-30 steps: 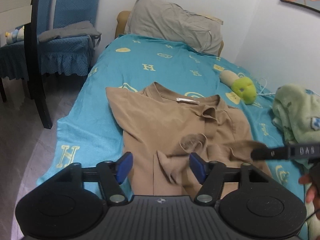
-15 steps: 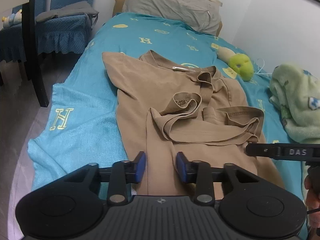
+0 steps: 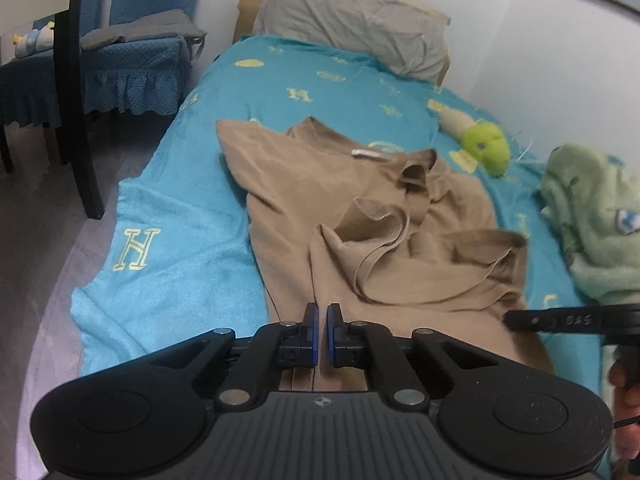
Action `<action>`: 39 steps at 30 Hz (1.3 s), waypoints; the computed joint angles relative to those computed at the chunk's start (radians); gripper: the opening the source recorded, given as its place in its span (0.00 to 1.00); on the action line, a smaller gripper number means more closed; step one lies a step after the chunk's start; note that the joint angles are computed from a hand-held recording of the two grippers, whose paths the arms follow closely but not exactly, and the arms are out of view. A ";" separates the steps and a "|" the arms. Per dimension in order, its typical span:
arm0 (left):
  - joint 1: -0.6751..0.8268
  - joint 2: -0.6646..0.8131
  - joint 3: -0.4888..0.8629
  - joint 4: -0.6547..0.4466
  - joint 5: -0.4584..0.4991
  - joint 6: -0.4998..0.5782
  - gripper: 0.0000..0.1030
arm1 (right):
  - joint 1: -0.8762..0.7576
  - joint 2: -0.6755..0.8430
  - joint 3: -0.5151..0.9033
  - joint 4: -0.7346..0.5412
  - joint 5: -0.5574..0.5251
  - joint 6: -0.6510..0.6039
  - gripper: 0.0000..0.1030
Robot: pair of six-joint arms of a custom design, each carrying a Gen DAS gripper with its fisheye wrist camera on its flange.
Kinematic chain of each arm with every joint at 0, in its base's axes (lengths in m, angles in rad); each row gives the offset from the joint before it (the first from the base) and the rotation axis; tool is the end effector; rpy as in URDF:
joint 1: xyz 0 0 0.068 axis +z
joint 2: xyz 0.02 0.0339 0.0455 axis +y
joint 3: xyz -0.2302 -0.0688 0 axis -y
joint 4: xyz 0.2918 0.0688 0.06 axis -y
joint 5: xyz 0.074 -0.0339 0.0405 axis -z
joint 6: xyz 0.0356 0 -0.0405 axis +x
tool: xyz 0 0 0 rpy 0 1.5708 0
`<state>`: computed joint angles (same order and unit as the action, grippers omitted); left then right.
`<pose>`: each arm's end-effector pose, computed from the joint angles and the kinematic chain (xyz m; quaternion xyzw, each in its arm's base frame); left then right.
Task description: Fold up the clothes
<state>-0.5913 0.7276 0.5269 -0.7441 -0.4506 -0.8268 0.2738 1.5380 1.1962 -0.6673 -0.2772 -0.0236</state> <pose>0.1814 -0.1031 0.1813 -0.1773 0.9129 -0.0341 0.3662 0.3489 0.1081 0.2107 -0.1789 0.9354 0.1660 0.2558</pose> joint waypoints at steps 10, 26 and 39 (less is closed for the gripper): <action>-0.065 0.026 0.044 -0.078 -0.079 -0.099 0.21 | -0.005 0.000 0.004 0.013 0.005 0.069 0.15; -0.694 0.141 0.317 -0.599 -0.383 -0.896 0.96 | -0.143 -0.394 -0.162 -0.083 -0.190 0.083 0.88; -0.465 -0.521 -0.248 -0.168 -0.040 -1.058 0.88 | -0.342 -0.403 -0.220 -0.367 -0.559 0.222 0.88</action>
